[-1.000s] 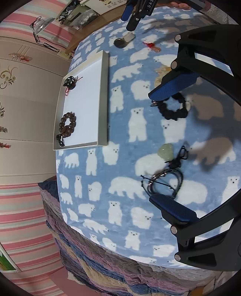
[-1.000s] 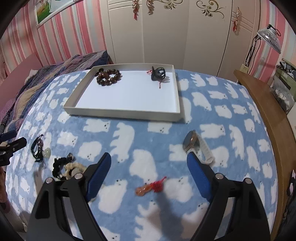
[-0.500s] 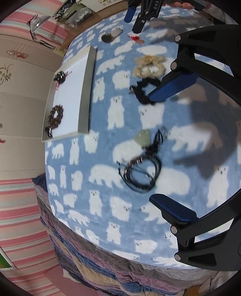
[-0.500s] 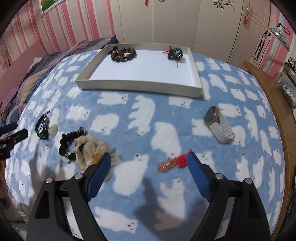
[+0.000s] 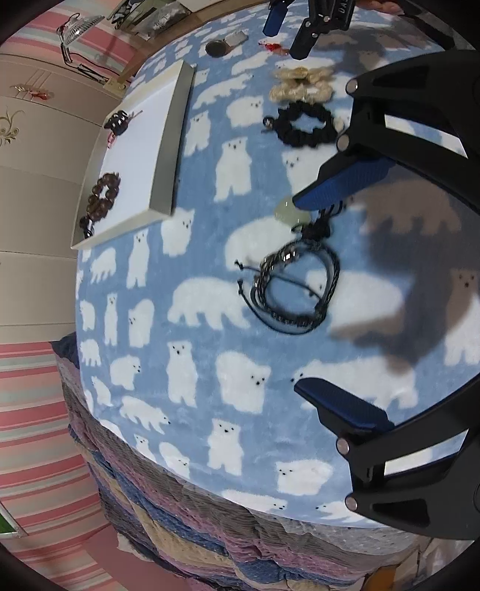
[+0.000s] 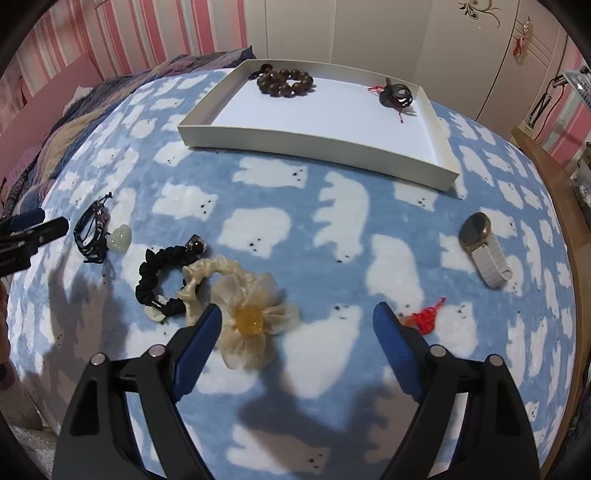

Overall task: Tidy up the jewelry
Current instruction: 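Grasp the black cord bracelet with the left tool while the right tool grasps the cream flower scrunchie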

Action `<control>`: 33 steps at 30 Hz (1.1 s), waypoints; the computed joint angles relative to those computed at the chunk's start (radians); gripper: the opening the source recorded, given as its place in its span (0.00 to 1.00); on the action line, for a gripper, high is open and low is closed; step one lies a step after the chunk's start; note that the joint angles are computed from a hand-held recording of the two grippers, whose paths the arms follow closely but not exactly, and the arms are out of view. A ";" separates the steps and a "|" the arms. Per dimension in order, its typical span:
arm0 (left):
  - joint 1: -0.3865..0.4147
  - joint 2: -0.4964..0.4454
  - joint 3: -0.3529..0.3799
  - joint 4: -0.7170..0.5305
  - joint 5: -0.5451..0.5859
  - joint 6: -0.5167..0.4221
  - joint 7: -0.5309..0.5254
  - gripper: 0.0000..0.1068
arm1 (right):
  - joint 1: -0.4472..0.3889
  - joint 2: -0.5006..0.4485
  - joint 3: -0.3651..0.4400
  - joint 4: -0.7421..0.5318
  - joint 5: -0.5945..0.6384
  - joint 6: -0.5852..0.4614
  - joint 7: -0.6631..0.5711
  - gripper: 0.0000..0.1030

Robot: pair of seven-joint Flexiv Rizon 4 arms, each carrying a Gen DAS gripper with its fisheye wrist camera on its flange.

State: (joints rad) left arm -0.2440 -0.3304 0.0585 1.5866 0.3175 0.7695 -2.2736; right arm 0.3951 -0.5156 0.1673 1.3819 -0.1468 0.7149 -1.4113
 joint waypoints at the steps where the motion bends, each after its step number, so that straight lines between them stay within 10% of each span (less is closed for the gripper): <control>1: 0.007 -0.002 -0.001 0.004 -0.007 0.004 0.009 0.78 | 0.002 -0.004 0.002 -0.005 0.001 -0.007 0.001 0.82; 14: 0.047 -0.030 0.005 0.031 -0.083 0.030 0.076 0.68 | 0.023 -0.046 0.006 -0.050 0.007 -0.070 -0.005 0.80; 19: 0.052 -0.040 0.008 0.029 -0.092 0.022 0.089 0.60 | 0.025 -0.070 0.010 -0.084 0.019 -0.114 -0.019 0.57; 33: 0.059 -0.092 0.013 -0.016 -0.126 -0.011 0.134 0.48 | 0.034 -0.089 0.005 -0.109 0.024 -0.138 -0.037 0.36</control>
